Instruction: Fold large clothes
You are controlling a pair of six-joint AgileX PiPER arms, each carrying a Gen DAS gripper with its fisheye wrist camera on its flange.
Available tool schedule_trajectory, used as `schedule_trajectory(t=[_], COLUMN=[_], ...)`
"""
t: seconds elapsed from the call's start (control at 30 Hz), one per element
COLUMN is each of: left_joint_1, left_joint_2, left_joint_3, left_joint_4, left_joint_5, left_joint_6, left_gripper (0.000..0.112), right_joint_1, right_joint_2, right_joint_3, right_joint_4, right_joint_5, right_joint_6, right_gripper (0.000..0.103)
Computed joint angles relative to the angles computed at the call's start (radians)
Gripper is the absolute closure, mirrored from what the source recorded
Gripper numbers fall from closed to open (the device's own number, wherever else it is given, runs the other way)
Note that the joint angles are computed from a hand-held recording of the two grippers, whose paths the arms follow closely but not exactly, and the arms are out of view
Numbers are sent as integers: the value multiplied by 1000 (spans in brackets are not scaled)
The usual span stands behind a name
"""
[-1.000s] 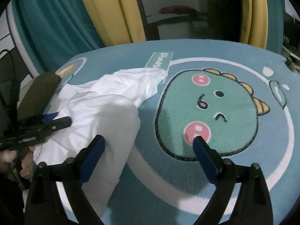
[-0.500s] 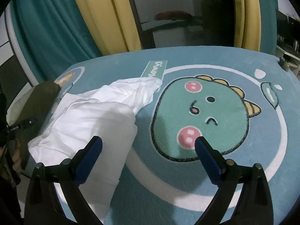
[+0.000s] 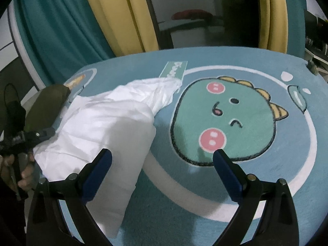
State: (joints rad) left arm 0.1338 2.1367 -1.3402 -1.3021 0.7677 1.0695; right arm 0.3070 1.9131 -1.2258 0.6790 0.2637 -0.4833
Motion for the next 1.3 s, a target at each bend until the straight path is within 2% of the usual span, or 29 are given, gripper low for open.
schedule_trajectory(t=[0.1, 0.2, 0.27, 0.33, 0.43, 0.57, 0.83, 0.9, 0.93, 0.97, 1.0, 1.03, 1.1, 1.13, 1.17, 1.2, 1.3], left_joint_1=[-42, -76, -103, -148, -160, -148, -205, -236, -254, -258, -255, -246, -240, -240, -235, -239, -263], left_joint_2=[-3, 11, -3, -22, -46, -39, -56, -59, -64, -70, -69, -65, -70, -69, -66, -72, -88], left_joint_3=[-10, -40, -24, -34, -37, -57, -34, -14, 2, 21, 26, 26, 43, 44, 41, 45, 65], left_joint_4=[38, 69, 89, 178, 264, 303, 334, 316, 298, 263, 223, 194, 158, 152, 142, 137, 116], left_joint_5=[-3, 33, 3, -68, -127, -120, -192, -240, -281, -292, -283, -261, -260, -253, -226, -225, -267], left_joint_6=[-4, -25, -12, -82, -168, -225, -198, -157, -126, -87, -55, -37, -1, 10, 20, 24, 49], left_gripper=[28, 28, 28, 28, 28, 28, 28, 28, 31, 34, 42, 51, 60, 71, 75, 78, 83], right_joint_1=[1, 4, -2, -7, -13, -29, -16, -4, 10, 19, 27, 30, 28, 30, 39, 42, 38], right_joint_2=[17, 43, 54, 53, 34, 16, 97, 121, 121, 128, 133, 138, 145, 146, 141, 138, 122], right_joint_3=[-11, -30, -33, -33, -26, -23, -86, -101, -98, -109, -119, -127, -132, -127, -117, -106, -75], right_joint_4=[42, 47, 117, 140, 121, 160, 276, 309, 311, 281, 265, 273, 358, 403, 418, 446, 542], right_joint_5=[0, 8, 16, 24, 30, 40, 86, 92, 65, 68, 68, 80, 113, 120, 100, 92, 87], right_joint_6=[-38, -35, -96, -118, -113, -156, -223, -229, -231, -208, -197, -208, -296, -337, -353, -386, -483], right_gripper=[6, 6, 6, 6, 6, 6, 6, 6, 6, 6, 6, 11, 28, 37, 39, 41, 55])
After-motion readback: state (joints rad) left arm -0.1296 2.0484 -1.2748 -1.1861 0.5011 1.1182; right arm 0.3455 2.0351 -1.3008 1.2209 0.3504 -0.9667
